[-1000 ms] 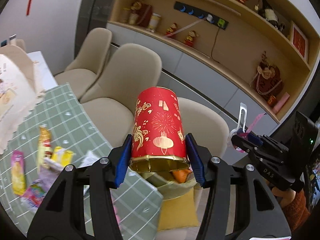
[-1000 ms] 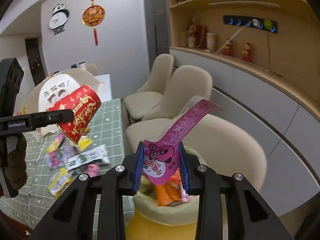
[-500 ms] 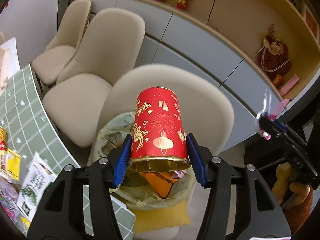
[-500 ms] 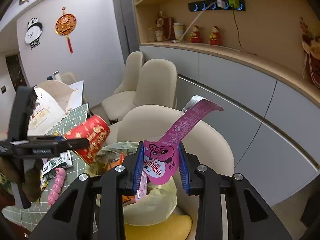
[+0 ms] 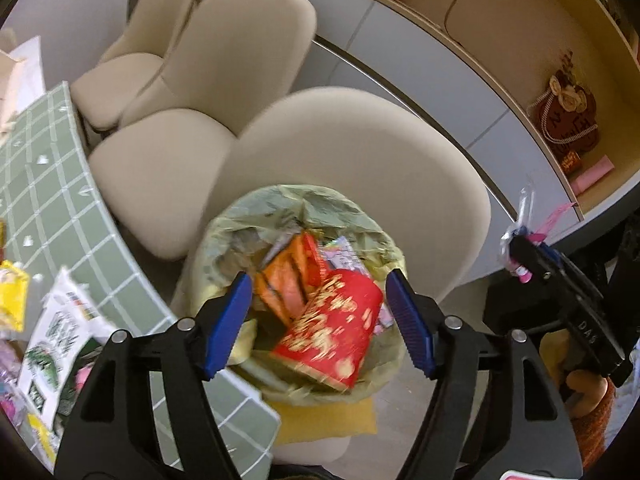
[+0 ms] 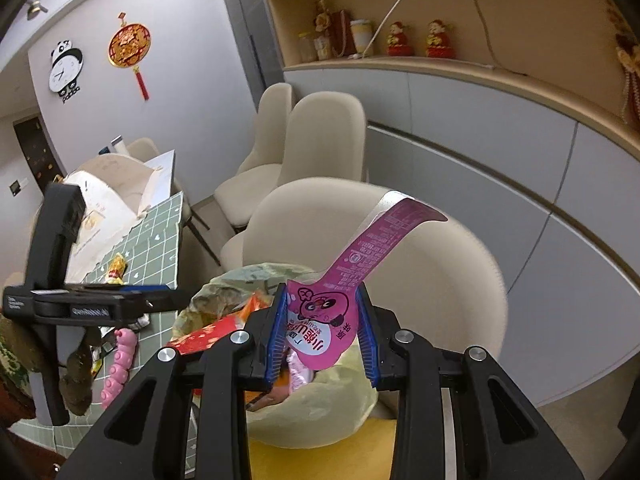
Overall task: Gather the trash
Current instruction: 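Carry the red can and pink wrapper over the yellow trash bag and release both, then move both open tools back over the snack pile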
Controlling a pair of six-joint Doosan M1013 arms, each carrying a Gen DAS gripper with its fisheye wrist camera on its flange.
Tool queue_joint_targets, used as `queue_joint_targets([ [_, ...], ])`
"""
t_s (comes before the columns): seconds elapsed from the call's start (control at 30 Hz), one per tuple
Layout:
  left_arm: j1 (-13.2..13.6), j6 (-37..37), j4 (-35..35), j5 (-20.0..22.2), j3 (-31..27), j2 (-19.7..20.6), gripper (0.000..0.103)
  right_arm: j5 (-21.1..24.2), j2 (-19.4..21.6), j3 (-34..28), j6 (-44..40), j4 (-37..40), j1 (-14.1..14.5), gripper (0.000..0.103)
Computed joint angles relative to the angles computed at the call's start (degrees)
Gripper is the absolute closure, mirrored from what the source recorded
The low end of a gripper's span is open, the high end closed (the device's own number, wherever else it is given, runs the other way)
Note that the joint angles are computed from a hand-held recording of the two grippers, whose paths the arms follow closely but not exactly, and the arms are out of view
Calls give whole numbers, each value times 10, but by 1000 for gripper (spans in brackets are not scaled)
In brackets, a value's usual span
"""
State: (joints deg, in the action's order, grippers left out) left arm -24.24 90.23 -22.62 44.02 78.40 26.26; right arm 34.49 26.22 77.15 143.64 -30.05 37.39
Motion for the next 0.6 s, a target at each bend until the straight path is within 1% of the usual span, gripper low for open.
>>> queue_joint_targets([
  [0.1,6,-13,15,-10,23,-18,37,-5,11,-13,-37,34,2,72],
  [0.17,12,-19,20,-15,40,-31,37,-16,22,-27,-84,78,4,72],
  [0.27,19,-31,27,-24,61,-48,37,-39,40,-45,-171,164,6,72],
  [0.33,25,-38,28,-34,79,-63,37,-45,55,-58,-252,242,4,72],
  [0.37,27,-41,28,-39,86,-69,37,-35,67,-69,-288,278,3,72],
  [0.4,31,-45,29,-45,96,-78,37,-16,81,-81,-304,299,2,72],
  [0.53,39,-70,50,-63,128,-108,37,49,123,-109,-300,342,-6,72],
  [0.6,43,-86,66,-73,149,-126,37,74,135,-117,-292,334,-4,72],
])
